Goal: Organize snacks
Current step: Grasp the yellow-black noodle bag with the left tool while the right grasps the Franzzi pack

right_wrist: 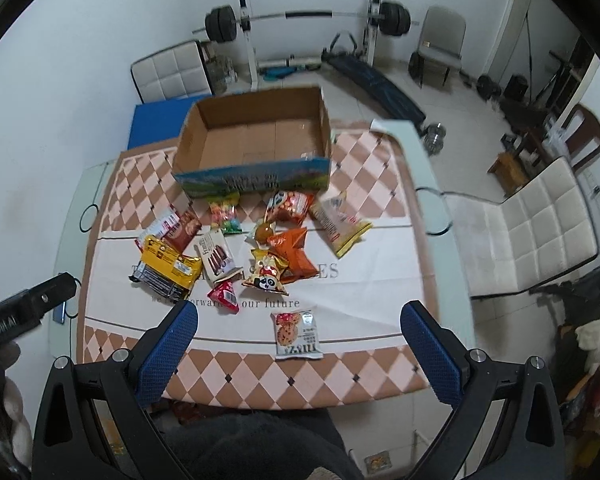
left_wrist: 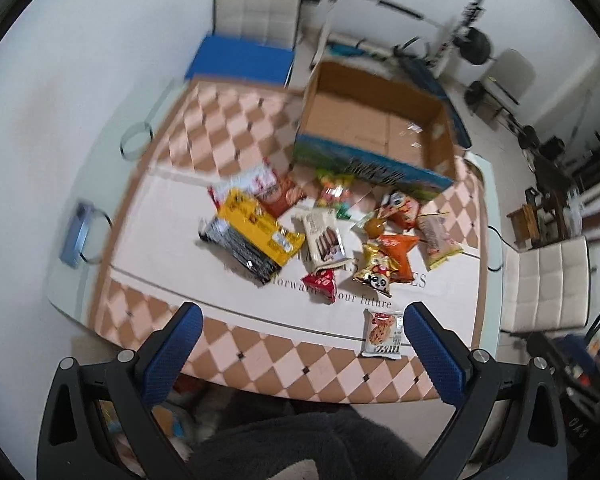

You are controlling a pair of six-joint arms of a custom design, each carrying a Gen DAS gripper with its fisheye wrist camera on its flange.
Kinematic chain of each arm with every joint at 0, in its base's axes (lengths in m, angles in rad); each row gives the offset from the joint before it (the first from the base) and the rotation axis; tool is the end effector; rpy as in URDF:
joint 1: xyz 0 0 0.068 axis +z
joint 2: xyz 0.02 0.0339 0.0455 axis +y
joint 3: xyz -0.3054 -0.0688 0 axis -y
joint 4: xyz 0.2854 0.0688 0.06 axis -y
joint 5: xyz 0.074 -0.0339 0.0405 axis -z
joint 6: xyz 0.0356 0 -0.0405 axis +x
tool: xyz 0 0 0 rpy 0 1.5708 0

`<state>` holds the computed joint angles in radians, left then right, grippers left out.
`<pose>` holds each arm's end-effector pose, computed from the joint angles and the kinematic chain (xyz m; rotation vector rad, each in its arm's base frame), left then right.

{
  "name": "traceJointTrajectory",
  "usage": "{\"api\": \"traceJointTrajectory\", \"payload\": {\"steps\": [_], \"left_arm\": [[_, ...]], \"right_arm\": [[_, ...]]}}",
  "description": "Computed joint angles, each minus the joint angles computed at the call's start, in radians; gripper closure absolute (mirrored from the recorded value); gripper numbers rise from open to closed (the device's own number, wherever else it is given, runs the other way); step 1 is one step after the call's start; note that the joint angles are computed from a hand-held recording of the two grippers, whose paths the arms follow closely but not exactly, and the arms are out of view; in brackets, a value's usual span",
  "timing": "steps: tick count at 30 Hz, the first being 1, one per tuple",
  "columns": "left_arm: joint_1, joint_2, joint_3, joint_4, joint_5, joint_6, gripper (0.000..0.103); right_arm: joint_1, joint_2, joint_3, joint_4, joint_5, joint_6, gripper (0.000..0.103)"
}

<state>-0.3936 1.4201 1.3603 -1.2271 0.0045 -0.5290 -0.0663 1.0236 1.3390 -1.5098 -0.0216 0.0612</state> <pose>0.2708 -0.1126 0.3531 -0.1941 2.8768 -0.1892 0.1538 -0.0094 0.4180 0.1705 2.7598 0.0285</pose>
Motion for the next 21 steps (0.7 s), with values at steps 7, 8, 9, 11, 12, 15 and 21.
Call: {"api": "traceJointTrajectory", "payload": {"steps": [7, 8, 9, 11, 12, 15, 21], "left_arm": [[0.21, 0.246, -0.119, 0.175, 0.243, -0.016, 0.0], [0.232, 0.285, -0.129, 0.205, 0.267, -0.029, 0.0], [0.247, 0.318, -0.13, 0.223, 0.277, -0.039, 0.0], [0.284, 0.393, -0.135, 0.281, 0.311, -0.067, 0.0], [0.299, 0.436, -0.129, 0.3, 0.31, -0.086, 0.0], [0.337, 0.55, -0.102, 0.346, 0.323, -0.122, 0.0], [0.389, 0.741, -0.012, 0.375, 0.334, -0.176, 0.0]], "right_arm": [[-0.007, 0.144, -0.331, 0.328, -0.037, 0.032, 0.0], [0.007, 0.183, -0.359, 0.373, -0.03, 0.044, 0.0], [0.019, 0.221, -0.384, 0.415, -0.032, 0.055, 0.0], [0.039, 0.303, -0.423, 0.504, -0.042, 0.074, 0.0], [0.056, 0.344, -0.439, 0.55, -0.035, 0.085, 0.0], [0.104, 0.473, -0.456, 0.662, -0.018, 0.112, 0.0], [0.188, 0.671, -0.424, 0.782, 0.002, 0.132, 0.0]]}}
